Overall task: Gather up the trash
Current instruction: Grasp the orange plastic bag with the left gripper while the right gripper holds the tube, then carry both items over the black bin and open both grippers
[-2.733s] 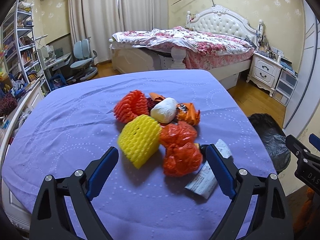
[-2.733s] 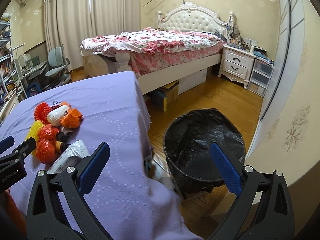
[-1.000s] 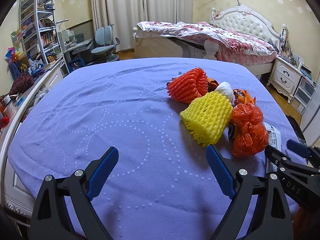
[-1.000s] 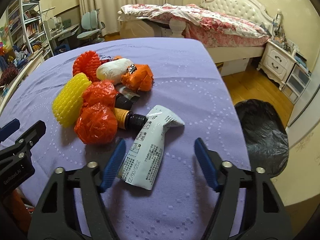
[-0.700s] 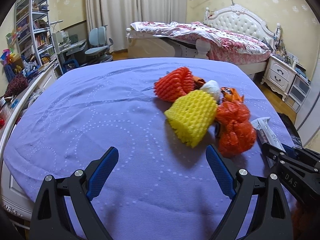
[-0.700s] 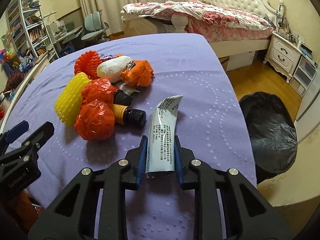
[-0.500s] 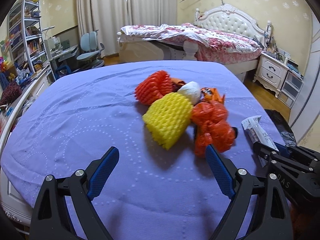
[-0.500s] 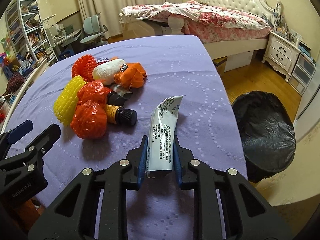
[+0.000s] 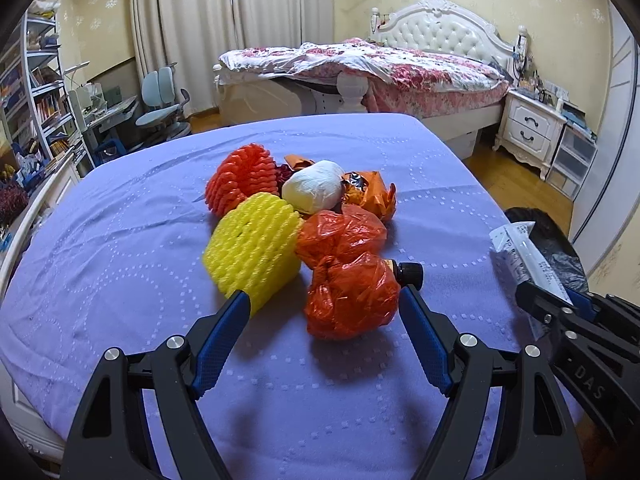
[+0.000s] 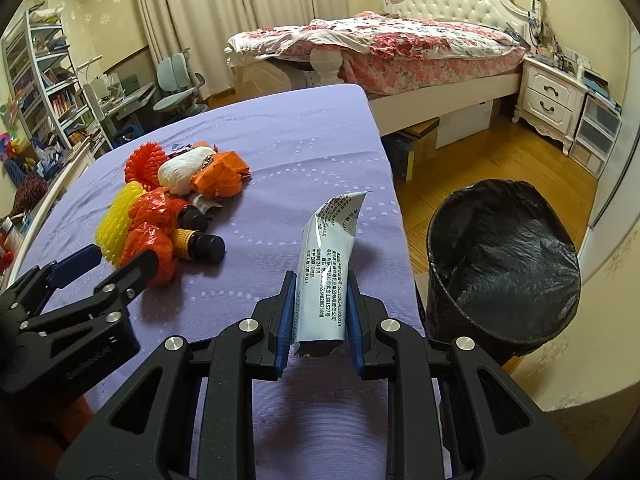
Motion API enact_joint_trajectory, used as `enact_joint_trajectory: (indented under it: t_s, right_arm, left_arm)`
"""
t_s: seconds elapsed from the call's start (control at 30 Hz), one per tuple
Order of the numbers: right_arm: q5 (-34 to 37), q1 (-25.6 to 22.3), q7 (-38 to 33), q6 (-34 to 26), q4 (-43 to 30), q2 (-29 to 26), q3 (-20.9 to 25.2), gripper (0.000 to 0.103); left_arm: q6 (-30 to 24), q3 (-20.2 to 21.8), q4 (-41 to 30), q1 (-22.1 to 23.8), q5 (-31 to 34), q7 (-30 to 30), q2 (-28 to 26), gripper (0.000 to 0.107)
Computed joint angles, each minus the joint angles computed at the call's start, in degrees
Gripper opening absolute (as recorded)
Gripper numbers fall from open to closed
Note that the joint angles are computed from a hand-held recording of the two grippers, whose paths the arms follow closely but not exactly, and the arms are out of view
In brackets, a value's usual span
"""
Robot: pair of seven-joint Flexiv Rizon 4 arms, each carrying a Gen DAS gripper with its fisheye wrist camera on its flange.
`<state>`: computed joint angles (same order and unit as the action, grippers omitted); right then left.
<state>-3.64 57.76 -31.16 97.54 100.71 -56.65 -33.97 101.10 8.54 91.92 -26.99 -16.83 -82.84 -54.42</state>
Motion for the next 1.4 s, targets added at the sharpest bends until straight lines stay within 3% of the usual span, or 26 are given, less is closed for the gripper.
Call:
enact_joint_trajectory:
  t_s: [0.1,0.23,0.33,0.73,0.97,1.17,1.4]
  right_arm:
    - [0.3,-1.1,-0.3,0.9,0.0,0.1,1.2,0.023]
    - [1.1,-1.8,-1.0,2.0,-0.1,0.1,2.1,0.023]
    - [1.8,-2.1,-1.7,2.6,-0.1,0.1,2.5,0.023]
    - [4.3,-0.8,-3.9,3.5,0.9,0.4,1.6,0.023]
    - [7.4,3.5,-4.1,4.1,3.6,0.5,-3.9,0.023]
    - [10.4,6.1,-2.5,3.6,6.8,-0.4,-9.5,0.023]
    - [11.6,4.0,0.0,3.2,9.2,-1.4,-11.2,0.023]
  left_arm:
    - [0.0,1.0,-0.7,-0.8,-0.3,-0.3,-0.7,0.071]
    - [0.6,-5.5,-0.2,4.2,2.2,1.5,-0.2,0.047]
    - [1.5,-6.0,0.4,4.6,2.6,1.8,-0.1,0.044]
    - [7.1,-10.6,4.2,7.6,5.1,4.1,2.2,0.041]
    - [7.2,-15.3,1.7,9.8,6.9,6.2,1.6,0.041]
    - [3.9,-20.0,-4.3,10.9,8.9,8.5,-1.0,0.041]
    - [-1.7,-22.8,-12.8,9.4,9.4,12.4,-5.3,0.041]
